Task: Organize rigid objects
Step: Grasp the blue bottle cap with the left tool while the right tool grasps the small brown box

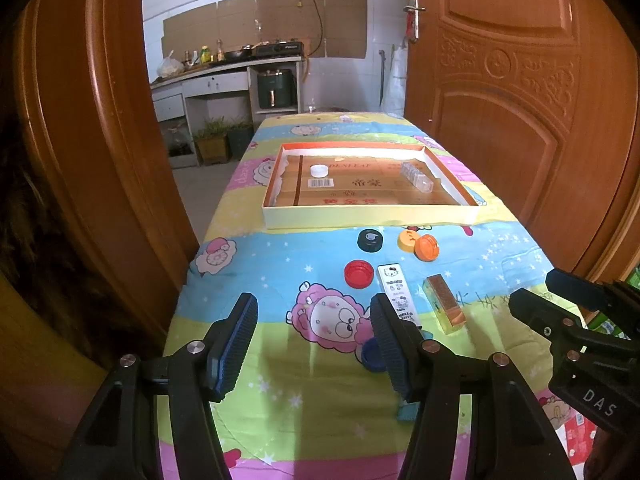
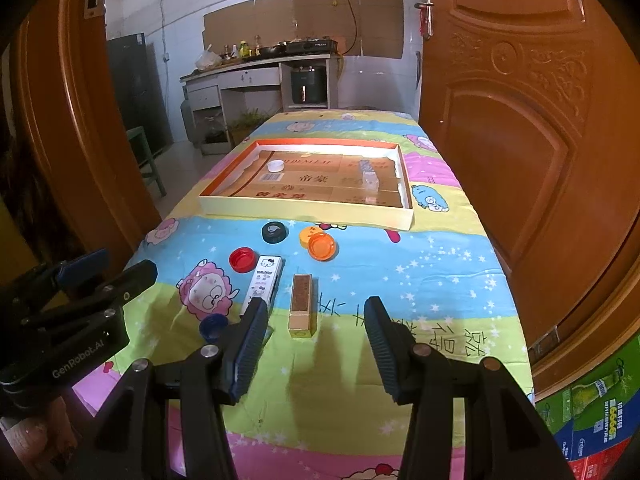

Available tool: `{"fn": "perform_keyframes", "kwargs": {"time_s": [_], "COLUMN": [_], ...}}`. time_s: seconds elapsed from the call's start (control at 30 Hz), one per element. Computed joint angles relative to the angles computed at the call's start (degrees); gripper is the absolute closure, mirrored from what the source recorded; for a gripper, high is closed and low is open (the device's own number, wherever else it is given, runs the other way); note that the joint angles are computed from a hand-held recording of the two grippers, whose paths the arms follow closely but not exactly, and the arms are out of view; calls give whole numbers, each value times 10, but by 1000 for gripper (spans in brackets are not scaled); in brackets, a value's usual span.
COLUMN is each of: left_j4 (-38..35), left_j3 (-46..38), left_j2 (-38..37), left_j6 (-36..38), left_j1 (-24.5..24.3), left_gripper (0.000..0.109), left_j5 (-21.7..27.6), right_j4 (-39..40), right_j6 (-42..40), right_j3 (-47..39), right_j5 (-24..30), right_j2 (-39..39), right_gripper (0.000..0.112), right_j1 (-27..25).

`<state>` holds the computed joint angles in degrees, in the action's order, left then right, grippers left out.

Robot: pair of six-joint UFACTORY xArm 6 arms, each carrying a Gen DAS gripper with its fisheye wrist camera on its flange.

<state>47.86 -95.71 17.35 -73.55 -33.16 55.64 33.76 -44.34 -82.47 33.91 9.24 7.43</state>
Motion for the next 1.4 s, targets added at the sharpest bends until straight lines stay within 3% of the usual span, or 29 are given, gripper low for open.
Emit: {"fn": "perform_keyframes", "kwargs": {"time_s": [1.0,1.4], "left_j4": [-24,-103], "left_j3": [15,67], "left_j2": [1,4], "left_j6": [8,72], "left_j1": [11,33], "left_gripper": [48,48], "left_j5": [-20,-125], "right_j4": [6,-10], "right_j6": [-9,5], "right_j3": [-2,-40], "right_j5": [5,31], "right_j2": [9,53], "right_gripper": [62,62], "right_j1": [-1,-4]}}
